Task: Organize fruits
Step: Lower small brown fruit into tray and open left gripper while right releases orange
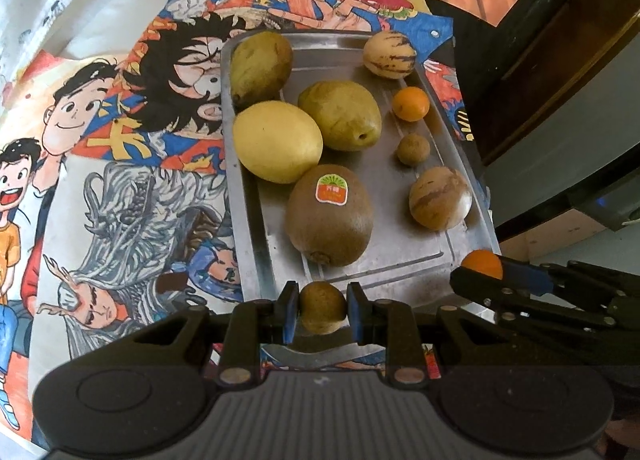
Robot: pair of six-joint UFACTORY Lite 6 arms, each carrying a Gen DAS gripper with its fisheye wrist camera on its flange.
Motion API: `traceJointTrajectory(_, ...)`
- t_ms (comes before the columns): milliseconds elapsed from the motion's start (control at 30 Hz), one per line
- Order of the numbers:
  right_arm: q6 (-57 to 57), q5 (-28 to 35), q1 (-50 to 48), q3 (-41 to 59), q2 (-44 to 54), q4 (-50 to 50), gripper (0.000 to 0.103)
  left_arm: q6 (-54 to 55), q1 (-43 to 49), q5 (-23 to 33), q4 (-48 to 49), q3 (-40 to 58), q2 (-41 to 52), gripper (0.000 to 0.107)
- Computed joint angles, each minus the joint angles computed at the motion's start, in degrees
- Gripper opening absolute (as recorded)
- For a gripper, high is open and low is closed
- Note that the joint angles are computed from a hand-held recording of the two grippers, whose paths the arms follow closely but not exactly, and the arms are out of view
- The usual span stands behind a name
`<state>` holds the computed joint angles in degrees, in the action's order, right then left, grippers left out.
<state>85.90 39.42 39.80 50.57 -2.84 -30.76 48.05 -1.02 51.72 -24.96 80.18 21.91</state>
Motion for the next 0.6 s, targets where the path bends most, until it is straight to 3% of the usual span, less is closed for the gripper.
traceJointTrajectory(333, -4.6, -3.1, -1.8, -0.9, 1.5, 1.8, 0.035, -3.8, -0.4, -0.5, 1.5, -0.4, 1.1, 0.028)
traceJointTrajectory(600, -5.4, -4.6, -1.9, -3.0, -0.3, 1.6, 0.037, -5.1, 0.0, -1.8, 1.6, -1.5, 1.2, 0.036)
